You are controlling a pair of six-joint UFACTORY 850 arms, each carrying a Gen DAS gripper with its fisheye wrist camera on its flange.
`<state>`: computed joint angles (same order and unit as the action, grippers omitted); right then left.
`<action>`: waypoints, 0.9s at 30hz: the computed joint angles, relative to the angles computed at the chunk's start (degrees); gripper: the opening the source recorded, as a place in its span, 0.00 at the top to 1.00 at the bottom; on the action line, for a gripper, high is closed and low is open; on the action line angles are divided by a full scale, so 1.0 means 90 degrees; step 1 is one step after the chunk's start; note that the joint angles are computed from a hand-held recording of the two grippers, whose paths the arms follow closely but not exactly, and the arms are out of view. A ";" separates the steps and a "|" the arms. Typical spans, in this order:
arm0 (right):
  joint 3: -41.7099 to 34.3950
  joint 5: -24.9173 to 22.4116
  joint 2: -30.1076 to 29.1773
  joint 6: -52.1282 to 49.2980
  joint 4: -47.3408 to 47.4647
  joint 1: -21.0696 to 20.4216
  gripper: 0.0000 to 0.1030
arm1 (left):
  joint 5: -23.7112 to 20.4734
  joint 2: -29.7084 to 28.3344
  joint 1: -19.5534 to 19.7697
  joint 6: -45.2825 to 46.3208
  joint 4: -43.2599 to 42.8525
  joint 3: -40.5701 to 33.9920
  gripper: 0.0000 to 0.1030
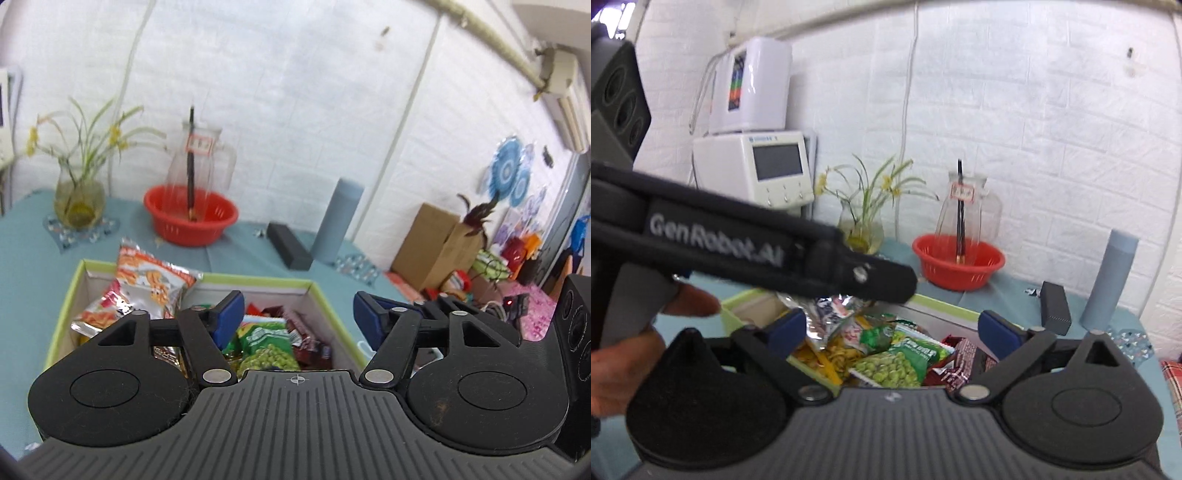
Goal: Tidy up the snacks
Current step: 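Open the left gripper to release the pea bag in the box, then move the left gripper back and grasp the long cracker pack with red ends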
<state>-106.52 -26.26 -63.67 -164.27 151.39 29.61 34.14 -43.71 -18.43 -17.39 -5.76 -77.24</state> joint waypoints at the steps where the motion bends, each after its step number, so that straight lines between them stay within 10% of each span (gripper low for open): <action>1: 0.0444 -0.0253 0.0237 -0.0239 0.0222 0.0010 0.01 | 0.0200 0.0151 -0.0045 0.0074 -0.0118 0.0250 0.39; 6: 0.1705 -0.0628 0.0788 0.0033 0.0027 0.0121 0.01 | 0.0515 0.0533 -0.0220 0.0314 -0.0531 0.1146 0.34; 13: 0.1652 -0.0034 0.0401 0.0819 -0.0826 0.0522 0.01 | -0.0346 0.0170 -0.0101 -0.0284 -0.0973 0.1421 0.43; 19: 0.0550 0.0657 -0.0190 0.2425 -0.2443 0.0662 0.01 | -0.0620 0.0062 0.0340 -0.1779 0.1049 0.1367 0.49; 21: 0.0044 0.0916 -0.0480 0.3582 -0.3527 0.0684 0.01 | -0.0650 -0.0070 0.0467 -0.2435 0.2279 0.1166 0.55; 23: -0.0143 0.1071 -0.0602 0.4168 -0.4139 0.0733 0.03 | -0.1040 -0.0221 0.0492 -0.2881 0.3004 0.0906 0.85; 27: 0.0560 0.0924 -0.0228 0.3025 -0.3356 0.0827 0.02 | -0.0903 -0.0039 0.0355 -0.2559 0.2755 0.1313 0.87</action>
<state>-101.47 -17.95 -65.72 -137.04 121.19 37.05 26.01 -44.07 -15.24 -40.42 19.04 -65.42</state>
